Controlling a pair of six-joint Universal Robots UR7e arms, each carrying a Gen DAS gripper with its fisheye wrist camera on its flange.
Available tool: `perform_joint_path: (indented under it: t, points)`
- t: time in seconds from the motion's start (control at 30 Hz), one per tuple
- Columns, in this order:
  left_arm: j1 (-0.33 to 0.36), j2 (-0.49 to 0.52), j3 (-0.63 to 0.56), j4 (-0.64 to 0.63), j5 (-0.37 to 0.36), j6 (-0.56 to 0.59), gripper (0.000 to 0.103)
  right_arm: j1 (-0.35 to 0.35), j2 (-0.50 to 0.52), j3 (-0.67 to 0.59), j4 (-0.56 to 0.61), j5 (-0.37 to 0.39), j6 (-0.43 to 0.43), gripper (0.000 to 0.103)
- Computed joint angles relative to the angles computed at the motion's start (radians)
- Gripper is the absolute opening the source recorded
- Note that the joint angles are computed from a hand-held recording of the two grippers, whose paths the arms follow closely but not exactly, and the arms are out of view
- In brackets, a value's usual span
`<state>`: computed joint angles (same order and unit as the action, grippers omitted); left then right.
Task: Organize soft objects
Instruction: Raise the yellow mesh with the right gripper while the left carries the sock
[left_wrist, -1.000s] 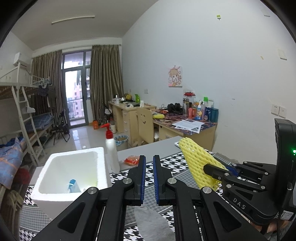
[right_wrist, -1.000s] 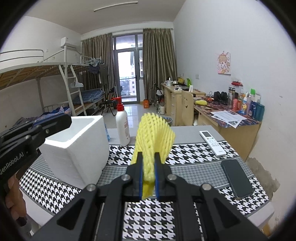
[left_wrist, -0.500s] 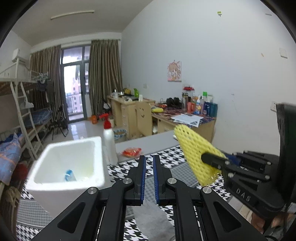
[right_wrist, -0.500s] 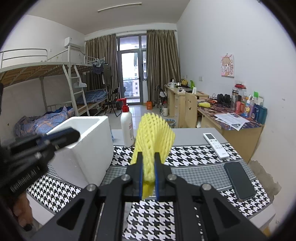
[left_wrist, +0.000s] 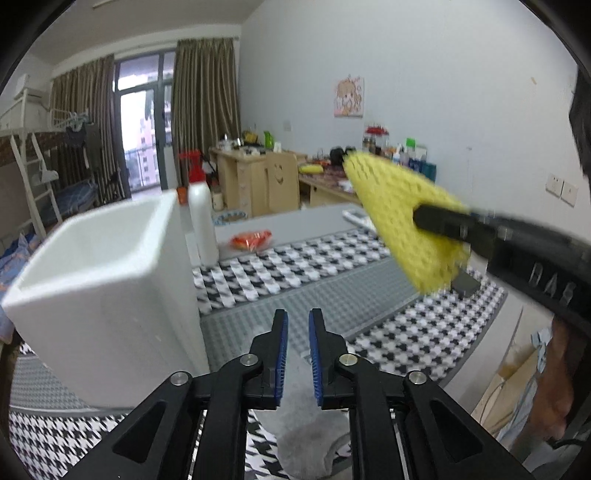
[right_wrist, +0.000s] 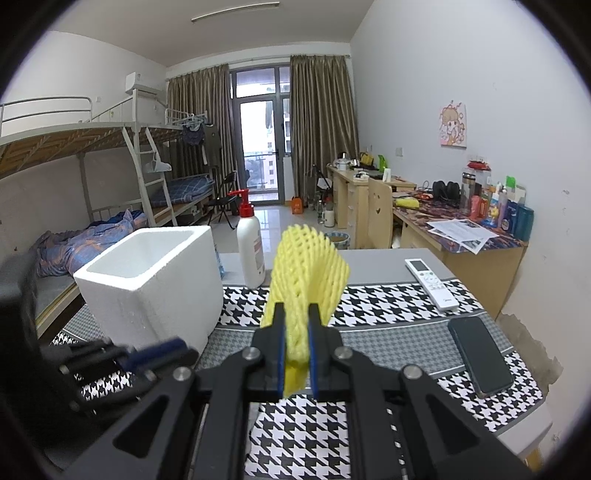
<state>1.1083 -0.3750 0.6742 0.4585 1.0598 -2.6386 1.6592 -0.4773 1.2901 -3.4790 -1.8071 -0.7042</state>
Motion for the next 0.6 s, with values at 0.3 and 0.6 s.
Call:
perform_joint_path:
  t: [0.3,0.6]
  points:
    - [0.017,0.097,-0.123,0.117,-0.063,-0.058,0.048,-0.009,0.003,-0.016,0.031,0.015,0.008,0.013]
    - [0.027,0.188,-0.251,0.223,-0.100,-0.105,0.055,-0.015,0.004,-0.012,0.042,0.021,0.008,0.013]
